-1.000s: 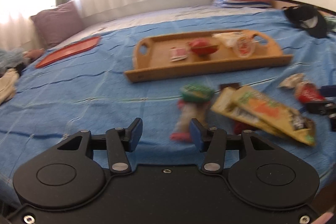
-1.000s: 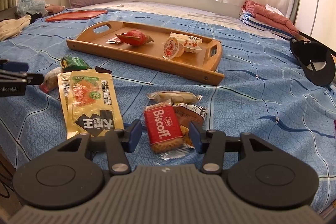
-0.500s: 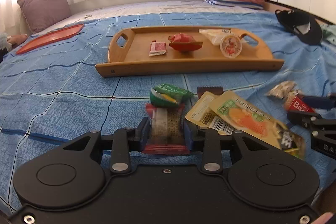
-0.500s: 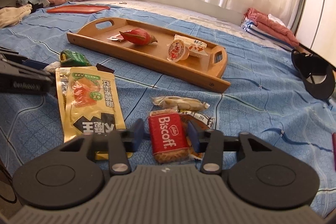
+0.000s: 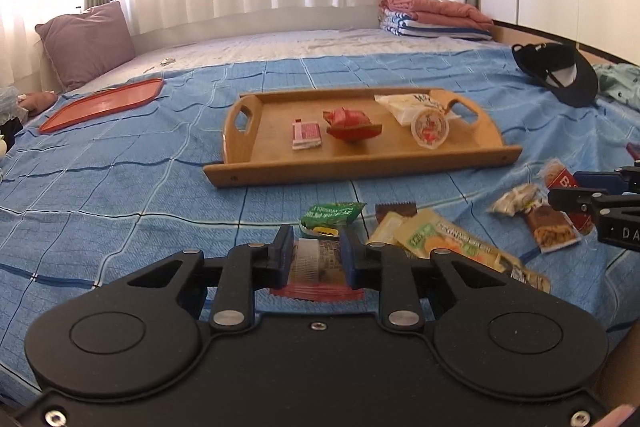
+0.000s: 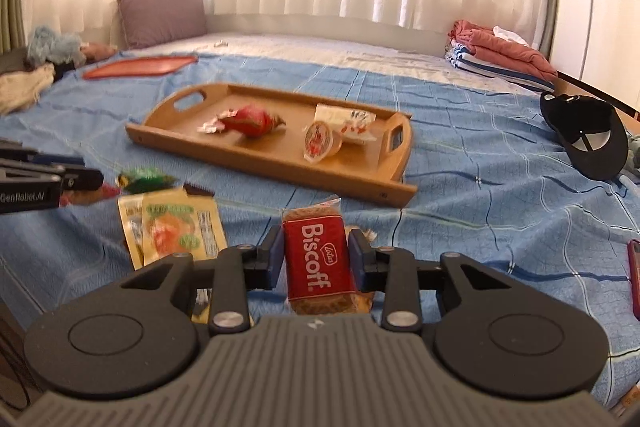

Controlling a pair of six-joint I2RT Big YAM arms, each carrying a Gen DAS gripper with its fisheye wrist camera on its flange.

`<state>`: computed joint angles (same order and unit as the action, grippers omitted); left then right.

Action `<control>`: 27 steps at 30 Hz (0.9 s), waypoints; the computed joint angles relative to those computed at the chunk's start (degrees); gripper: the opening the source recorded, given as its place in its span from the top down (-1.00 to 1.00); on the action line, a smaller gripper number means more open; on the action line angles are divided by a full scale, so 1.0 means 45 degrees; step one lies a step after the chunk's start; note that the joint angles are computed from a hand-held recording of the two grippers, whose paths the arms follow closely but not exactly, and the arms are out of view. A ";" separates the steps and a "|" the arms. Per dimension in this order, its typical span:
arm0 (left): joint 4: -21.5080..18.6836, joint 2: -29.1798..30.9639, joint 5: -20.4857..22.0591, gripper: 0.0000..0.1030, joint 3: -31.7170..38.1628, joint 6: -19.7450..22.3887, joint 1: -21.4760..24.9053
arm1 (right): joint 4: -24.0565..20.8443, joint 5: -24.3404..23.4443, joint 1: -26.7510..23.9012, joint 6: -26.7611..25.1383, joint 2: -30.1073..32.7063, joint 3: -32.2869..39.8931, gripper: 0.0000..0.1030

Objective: Organize snacks
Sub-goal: 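Carry both held snacks over the wooden tray and release them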

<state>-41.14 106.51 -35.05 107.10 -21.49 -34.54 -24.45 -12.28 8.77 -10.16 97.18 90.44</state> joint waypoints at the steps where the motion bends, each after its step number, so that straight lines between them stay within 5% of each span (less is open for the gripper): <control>1: 0.0036 -0.0032 -0.0060 0.55 -0.0011 0.0042 -0.0006 | -0.0014 -0.0024 -0.0016 0.0108 0.0012 0.0079 0.23; 17: 0.0202 -0.0053 0.0004 0.58 0.0496 0.0390 0.0223 | -0.0660 -0.0335 -0.0187 0.1150 0.0576 0.1331 0.23; 27: -0.1212 0.1521 0.1193 0.59 0.4178 0.0335 0.1284 | -0.3679 -0.0884 -0.0434 0.2775 0.2864 0.5775 0.23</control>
<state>-46.59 113.35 -29.68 125.90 -19.98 -28.76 -41.01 -16.26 6.82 2.33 110.07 116.43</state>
